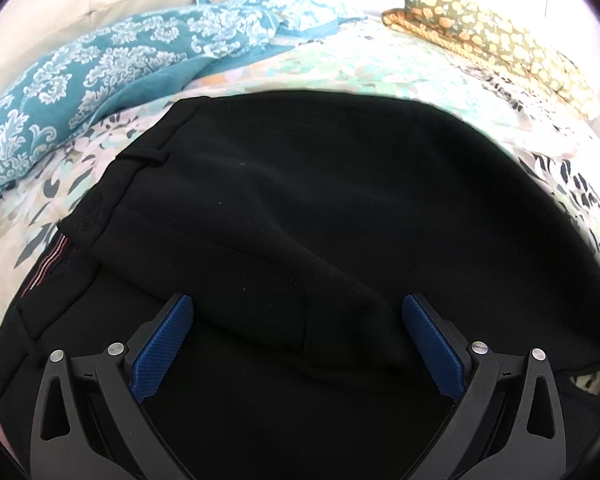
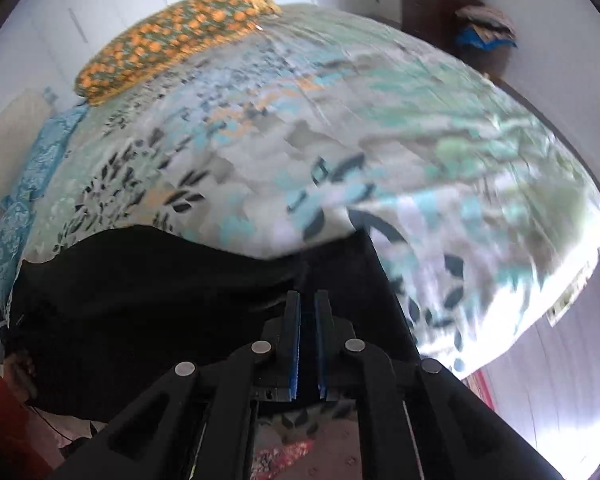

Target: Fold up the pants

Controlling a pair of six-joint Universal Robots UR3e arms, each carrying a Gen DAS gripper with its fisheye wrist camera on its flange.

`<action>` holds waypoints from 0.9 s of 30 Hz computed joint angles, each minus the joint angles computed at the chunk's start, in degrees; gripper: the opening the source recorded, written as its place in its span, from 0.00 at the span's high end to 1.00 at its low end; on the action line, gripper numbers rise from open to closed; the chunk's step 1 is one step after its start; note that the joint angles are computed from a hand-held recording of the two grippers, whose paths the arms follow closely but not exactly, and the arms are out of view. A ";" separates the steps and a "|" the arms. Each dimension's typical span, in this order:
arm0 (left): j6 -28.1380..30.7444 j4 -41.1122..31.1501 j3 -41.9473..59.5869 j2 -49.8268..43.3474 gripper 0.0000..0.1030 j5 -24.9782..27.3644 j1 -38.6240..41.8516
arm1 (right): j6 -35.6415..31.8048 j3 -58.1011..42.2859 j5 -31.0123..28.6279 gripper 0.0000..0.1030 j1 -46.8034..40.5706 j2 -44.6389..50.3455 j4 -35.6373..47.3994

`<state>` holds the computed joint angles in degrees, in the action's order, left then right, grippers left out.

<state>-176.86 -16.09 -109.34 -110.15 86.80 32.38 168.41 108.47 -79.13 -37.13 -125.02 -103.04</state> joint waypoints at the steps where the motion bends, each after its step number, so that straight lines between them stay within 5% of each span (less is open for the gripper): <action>1: 0.16 -3.05 1.31 0.49 0.00 -0.28 0.17 | -0.71 -0.05 -0.63 0.58 -0.17 -1.53 -0.63; 3: 0.88 -11.14 4.01 2.36 0.00 -1.75 1.21 | -1.39 -0.63 -1.69 0.25 -0.31 -4.91 -2.97; 7: 1.36 -21.32 1.39 11.25 0.01 -8.26 6.19 | 0.33 -8.78 6.19 0.22 -2.61 -5.70 3.08; 12: 5.14 -16.01 -11.70 20.40 0.01 -10.90 9.99 | 15.43 -1.37 24.19 0.14 4.87 -5.03 3.46; 14: 2.38 -18.13 -11.80 19.47 0.01 -10.48 10.49 | 25.10 9.75 32.37 0.14 11.37 -2.21 -5.76; 16: 0.33 -14.79 -13.18 19.50 0.01 -10.42 10.19 | 36.65 19.94 35.53 0.14 18.81 5.16 -23.42; 18: 1.72 -11.94 -13.11 18.25 0.01 -8.35 8.38 | 43.74 23.59 31.19 0.14 24.46 13.18 -36.43; 21: 4.08 -10.83 -12.91 16.64 0.01 -5.16 6.34 | 48.81 26.26 22.32 0.15 26.54 14.76 -42.60; 23: 3.86 -9.83 -13.30 16.68 0.01 -4.14 5.37 | 49.91 27.21 20.79 0.15 24.62 11.93 -42.28; 27: 3.15 -8.47 -13.98 16.53 0.01 -3.07 4.58 | 50.85 22.69 6.93 0.15 26.23 10.80 -40.24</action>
<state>-173.71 -24.56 -123.32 -93.62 83.72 36.96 219.27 131.16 -72.20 -10.91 -114.22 -143.28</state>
